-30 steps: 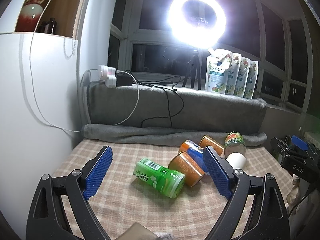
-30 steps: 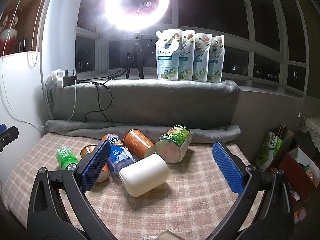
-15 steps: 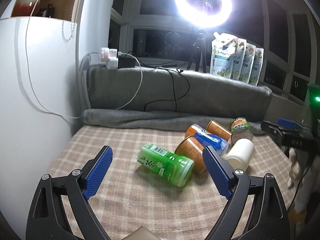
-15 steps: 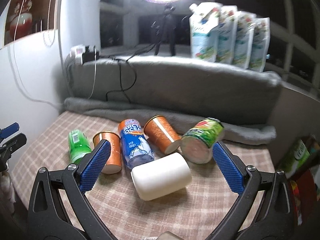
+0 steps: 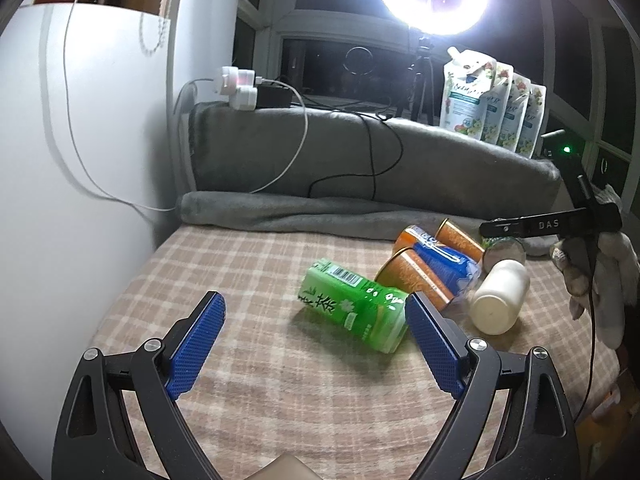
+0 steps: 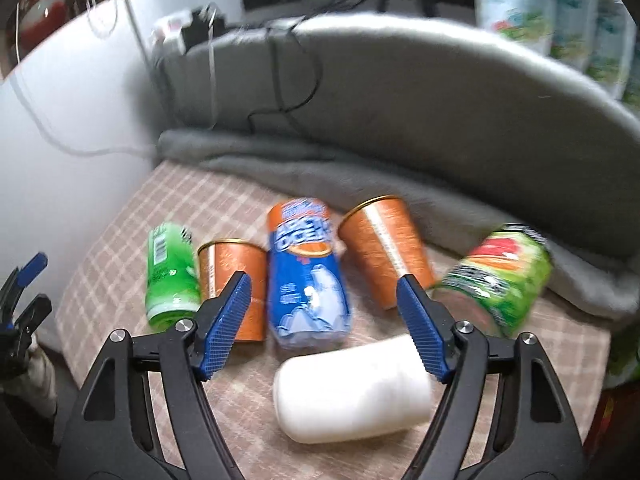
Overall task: Flip cup upright
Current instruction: 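Move the right tool to the lying Arctic Ocean bottle and close on it, then lift the Arctic Ocean bottle off the table with the right tool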
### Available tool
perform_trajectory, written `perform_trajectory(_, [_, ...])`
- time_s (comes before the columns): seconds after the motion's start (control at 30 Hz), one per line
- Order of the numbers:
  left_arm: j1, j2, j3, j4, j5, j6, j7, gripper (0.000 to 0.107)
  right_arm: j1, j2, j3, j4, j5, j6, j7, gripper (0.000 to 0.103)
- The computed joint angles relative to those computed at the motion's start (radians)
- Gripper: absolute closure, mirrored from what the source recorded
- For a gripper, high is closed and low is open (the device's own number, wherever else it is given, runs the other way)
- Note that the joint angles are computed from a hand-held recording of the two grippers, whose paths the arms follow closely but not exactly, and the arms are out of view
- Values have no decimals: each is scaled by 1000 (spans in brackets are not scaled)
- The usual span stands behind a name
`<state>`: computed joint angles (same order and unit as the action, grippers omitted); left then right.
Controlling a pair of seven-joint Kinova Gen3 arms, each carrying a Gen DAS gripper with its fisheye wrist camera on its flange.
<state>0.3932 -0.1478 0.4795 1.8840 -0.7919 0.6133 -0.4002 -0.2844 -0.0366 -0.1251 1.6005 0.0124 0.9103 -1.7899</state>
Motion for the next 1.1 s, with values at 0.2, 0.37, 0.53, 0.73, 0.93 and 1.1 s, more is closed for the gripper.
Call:
perform_trajectory(0.2, [-10,-6,-6,10,5,-4,4,16,22,154,23,-149,-142,157,109,40])
perform_trajectory(0.37, [-25,-15,-7,19,11,0,11,16,57,243,25,-234,-232,239,151,40])
perform_trajectory(0.53, [-46,-23,-5,30,13,0,20,16,62,307,25,-302,-246,291,162,40])
perform_trajectory(0.73, [-65,-28,2,40,12,-10,24,16,86,358,21,-346,-277,329,187,39])
perform_trajectory(0.93, [-74,-29,7,43,14,-7,24,16,48,398,24,-383,-220,359,179,37])
perform_trajectory(1.1, [-80,-33,9,44,15,-5,25,16,26,391,26,-381,-190,336,162,38])
